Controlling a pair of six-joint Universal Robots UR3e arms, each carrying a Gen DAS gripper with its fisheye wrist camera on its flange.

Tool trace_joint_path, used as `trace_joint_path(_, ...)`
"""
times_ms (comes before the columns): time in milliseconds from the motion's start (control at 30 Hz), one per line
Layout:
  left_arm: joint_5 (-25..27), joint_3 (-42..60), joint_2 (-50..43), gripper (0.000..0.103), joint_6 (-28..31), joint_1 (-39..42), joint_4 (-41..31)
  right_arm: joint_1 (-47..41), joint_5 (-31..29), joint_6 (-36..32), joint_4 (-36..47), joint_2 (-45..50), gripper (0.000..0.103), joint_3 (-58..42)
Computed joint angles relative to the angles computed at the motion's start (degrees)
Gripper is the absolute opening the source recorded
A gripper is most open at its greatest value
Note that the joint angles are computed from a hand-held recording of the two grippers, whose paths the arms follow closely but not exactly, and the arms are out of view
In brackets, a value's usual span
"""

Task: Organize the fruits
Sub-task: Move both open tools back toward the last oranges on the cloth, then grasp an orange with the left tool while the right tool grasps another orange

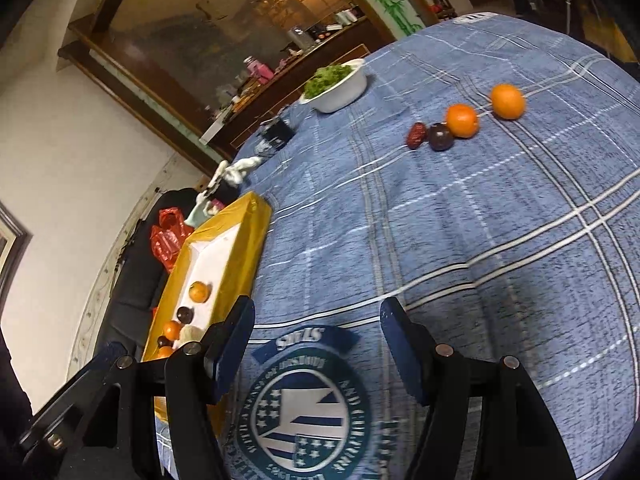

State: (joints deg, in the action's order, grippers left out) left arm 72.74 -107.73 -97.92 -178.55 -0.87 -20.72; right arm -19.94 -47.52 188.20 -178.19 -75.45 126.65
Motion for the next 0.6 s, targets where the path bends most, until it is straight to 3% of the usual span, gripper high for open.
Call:
trace_joint_path(67,-5.0,-0.6,-0.5,0.096,0.6,1.2,0.3,-1.0,-0.4,-0.6,0.5,-0.2,0.070,0.5)
trace_joint_path(167,-8.4,1.2,-3.6,0.096,-0.7,1.0,-0.6,-3.3,-0.5,-1.1,0.6,-0.8,0.070,2.1)
trace_joint_path(367,-8.1,6.7,-8.1,0.096,-1.3,-1.6,-6.3,-9.1,1.3,-2.6,0.7,-2.4,0.071,4.7)
trace_joint_path(600,-9.8,8.6,-9.5,0.096,-2.9,-1.3,-5.1,-13.0,2.3,-4.8,2.4,-4.3,0.071,5.8)
